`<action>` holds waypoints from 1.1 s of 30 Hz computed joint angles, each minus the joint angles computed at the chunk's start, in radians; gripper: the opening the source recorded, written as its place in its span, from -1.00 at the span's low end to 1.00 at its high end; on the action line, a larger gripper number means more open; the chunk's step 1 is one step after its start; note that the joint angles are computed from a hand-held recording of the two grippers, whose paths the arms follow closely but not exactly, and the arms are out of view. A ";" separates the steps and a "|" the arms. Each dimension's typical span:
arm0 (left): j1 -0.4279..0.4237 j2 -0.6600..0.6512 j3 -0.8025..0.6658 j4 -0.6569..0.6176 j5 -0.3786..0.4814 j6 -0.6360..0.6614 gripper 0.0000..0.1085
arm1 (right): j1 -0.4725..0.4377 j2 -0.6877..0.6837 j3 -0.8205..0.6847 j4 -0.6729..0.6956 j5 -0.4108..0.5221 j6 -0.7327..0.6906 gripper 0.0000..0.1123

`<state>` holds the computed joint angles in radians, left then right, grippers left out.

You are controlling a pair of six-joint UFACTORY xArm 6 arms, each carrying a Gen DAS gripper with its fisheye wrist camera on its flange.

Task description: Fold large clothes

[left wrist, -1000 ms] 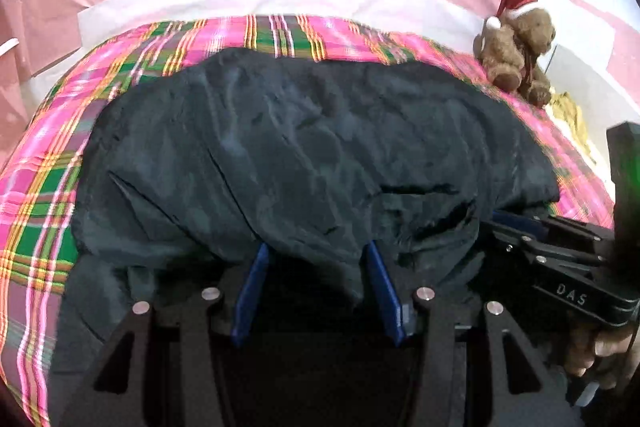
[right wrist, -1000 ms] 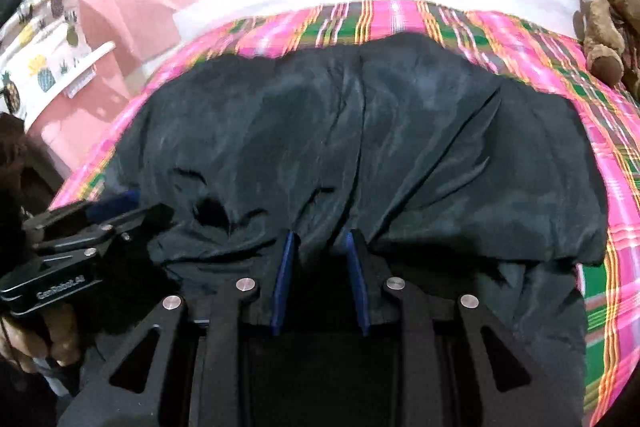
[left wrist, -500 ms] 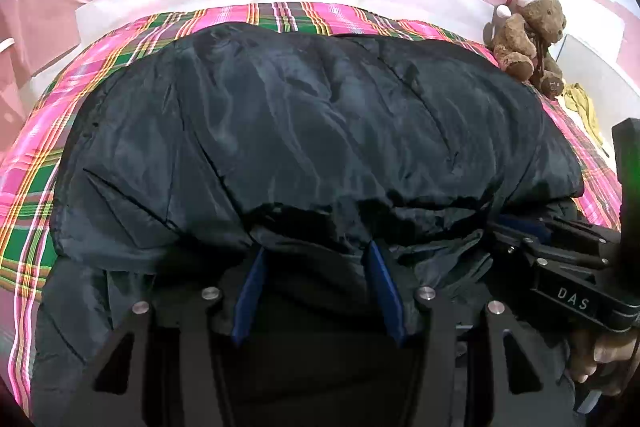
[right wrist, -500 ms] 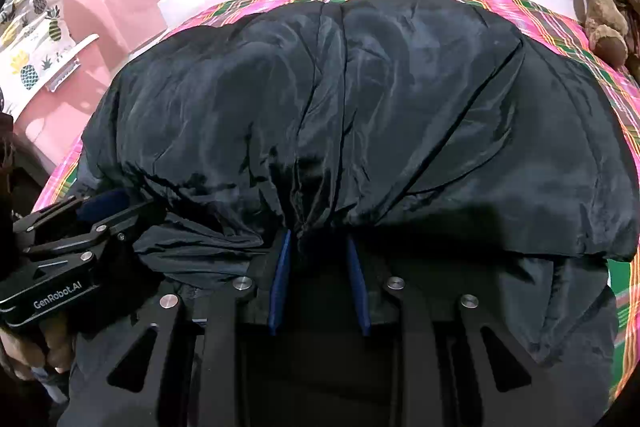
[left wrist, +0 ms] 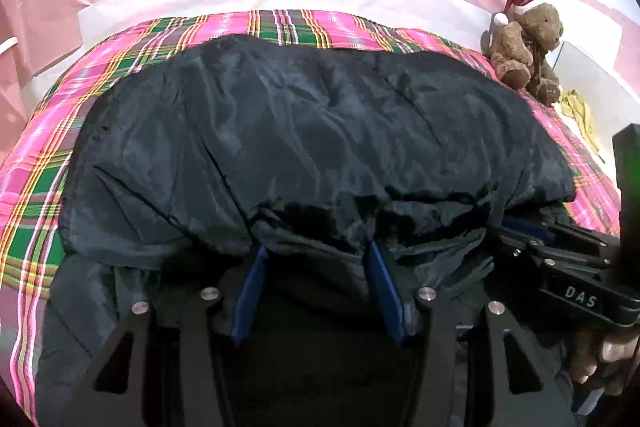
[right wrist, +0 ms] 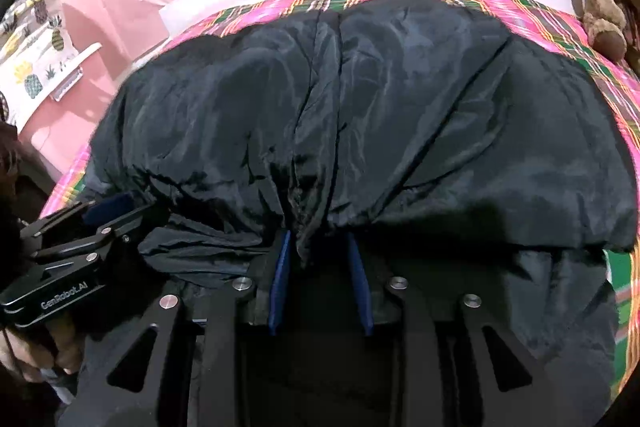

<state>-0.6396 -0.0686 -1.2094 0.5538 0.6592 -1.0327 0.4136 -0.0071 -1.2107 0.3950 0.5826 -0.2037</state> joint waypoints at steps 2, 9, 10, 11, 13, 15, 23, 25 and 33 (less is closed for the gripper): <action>-0.006 -0.024 0.010 -0.007 0.011 -0.011 0.01 | -0.006 -0.045 0.033 0.005 -0.008 0.008 -0.32; -0.060 -0.138 0.081 0.029 0.043 -0.067 0.01 | -0.021 -0.226 0.163 -0.057 -0.007 0.046 -0.31; -0.074 -0.161 0.096 0.043 0.052 -0.084 0.01 | -0.023 -0.252 0.181 -0.056 -0.005 0.046 -0.31; -0.087 -0.182 0.109 0.054 0.060 -0.100 0.01 | -0.026 -0.280 0.202 -0.061 -0.006 0.048 -0.31; -0.115 -0.224 0.136 0.082 0.079 -0.137 0.01 | -0.032 -0.338 0.243 -0.069 -0.006 0.054 -0.30; -0.150 -0.256 0.151 0.107 0.121 -0.169 0.01 | -0.042 -0.417 0.302 -0.065 -0.003 0.052 -0.30; -0.296 -0.382 0.235 0.169 0.262 -0.311 0.02 | -0.050 -0.666 0.474 -0.121 0.047 0.120 -0.30; -0.340 -0.408 0.251 0.184 0.301 -0.349 0.02 | -0.055 -0.731 0.517 -0.135 0.069 0.139 -0.30; -0.498 -0.507 0.307 0.241 0.481 -0.458 0.07 | -0.100 -0.951 0.648 -0.161 0.185 0.172 -0.08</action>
<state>-1.1380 -0.5755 -0.9029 0.7946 1.1403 -1.4911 0.3137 -0.9580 -0.5630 0.2338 0.7679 -0.0312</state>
